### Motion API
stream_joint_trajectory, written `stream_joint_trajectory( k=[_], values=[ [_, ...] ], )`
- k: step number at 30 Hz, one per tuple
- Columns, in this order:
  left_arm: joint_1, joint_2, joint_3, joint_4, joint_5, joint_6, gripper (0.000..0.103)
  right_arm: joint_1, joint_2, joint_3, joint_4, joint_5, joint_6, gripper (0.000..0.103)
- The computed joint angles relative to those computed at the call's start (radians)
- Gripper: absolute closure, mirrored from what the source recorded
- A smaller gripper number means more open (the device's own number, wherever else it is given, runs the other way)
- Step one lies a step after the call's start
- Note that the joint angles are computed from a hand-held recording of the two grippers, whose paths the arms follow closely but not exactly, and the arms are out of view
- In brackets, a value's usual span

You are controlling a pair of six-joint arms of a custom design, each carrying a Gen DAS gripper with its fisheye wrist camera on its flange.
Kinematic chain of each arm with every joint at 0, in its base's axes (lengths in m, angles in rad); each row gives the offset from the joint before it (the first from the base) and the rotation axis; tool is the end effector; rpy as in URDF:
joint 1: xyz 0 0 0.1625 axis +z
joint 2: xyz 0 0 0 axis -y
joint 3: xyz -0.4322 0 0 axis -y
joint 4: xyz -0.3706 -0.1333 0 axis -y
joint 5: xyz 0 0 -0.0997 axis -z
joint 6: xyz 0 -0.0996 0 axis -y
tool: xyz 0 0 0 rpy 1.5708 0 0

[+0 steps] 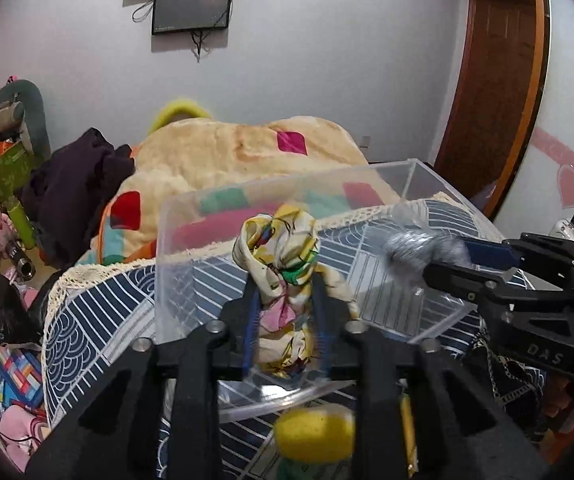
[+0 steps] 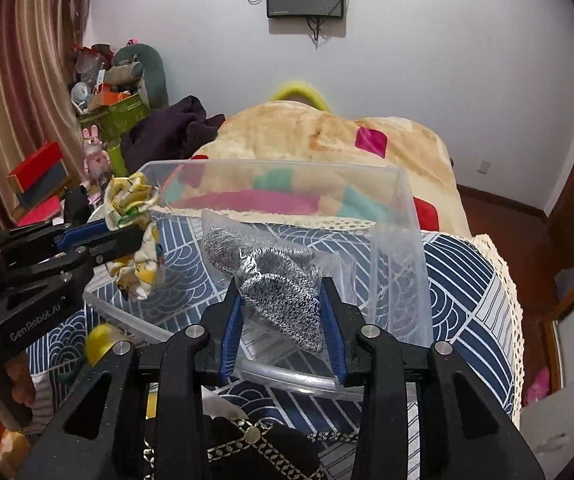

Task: Organize soft objects
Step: 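Lift scarf and sock and drop them into the clear box, opening both grippers, then grasp the yellow ball with the left gripper while the right grasps the black chain bag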

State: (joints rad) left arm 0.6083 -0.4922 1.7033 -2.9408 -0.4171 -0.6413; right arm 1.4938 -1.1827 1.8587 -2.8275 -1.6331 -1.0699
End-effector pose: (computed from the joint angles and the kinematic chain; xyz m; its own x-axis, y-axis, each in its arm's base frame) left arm -0.3774 -0.5362 -0.0042 -0.7654 -0.1374 -0.6287 0.4398 0.6016 -0.6669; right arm 0.0813 -0.5986 0.3023 -0.5330 -0.6780 0.5062 -0.8397 0.4975 -0.2178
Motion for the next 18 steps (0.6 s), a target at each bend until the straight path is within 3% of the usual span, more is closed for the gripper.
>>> stream_joint_trajectory(
  k=[1, 3, 6, 8, 12, 14, 18],
  values=[
    [-0.001, -0.002, 0.003, -0.002, -0.002, -0.001, 0.06, -0.002, -0.006, -0.005, 0.021, 0.01, 0.001, 0.055],
    [-0.006, -0.001, 0.01, -0.023, 0.004, 0.006, 0.056, -0.005, -0.021, 0.002, 0.027, 0.032, -0.002, 0.043],
    [-0.021, -0.006, 0.016, -0.016, 0.011, 0.002, 0.054, -0.003, -0.036, 0.018, -0.002, 0.053, -0.009, 0.04],
    [-0.04, -0.015, 0.028, -0.004, 0.034, -0.02, 0.044, -0.005, -0.053, 0.027, -0.01, 0.073, -0.01, 0.04],
    [-0.088, -0.031, 0.061, -0.053, 0.084, -0.007, 0.038, -0.017, -0.103, 0.042, 0.008, 0.145, -0.002, 0.028],
    [-0.108, -0.04, 0.081, -0.082, 0.108, -0.001, 0.031, -0.022, -0.129, 0.056, 0.002, 0.182, -0.002, 0.027],
    [-0.151, -0.072, 0.122, -0.02, 0.143, -0.076, 0.028, -0.04, -0.185, 0.095, 0.002, 0.23, -0.014, 0.026]
  ],
)
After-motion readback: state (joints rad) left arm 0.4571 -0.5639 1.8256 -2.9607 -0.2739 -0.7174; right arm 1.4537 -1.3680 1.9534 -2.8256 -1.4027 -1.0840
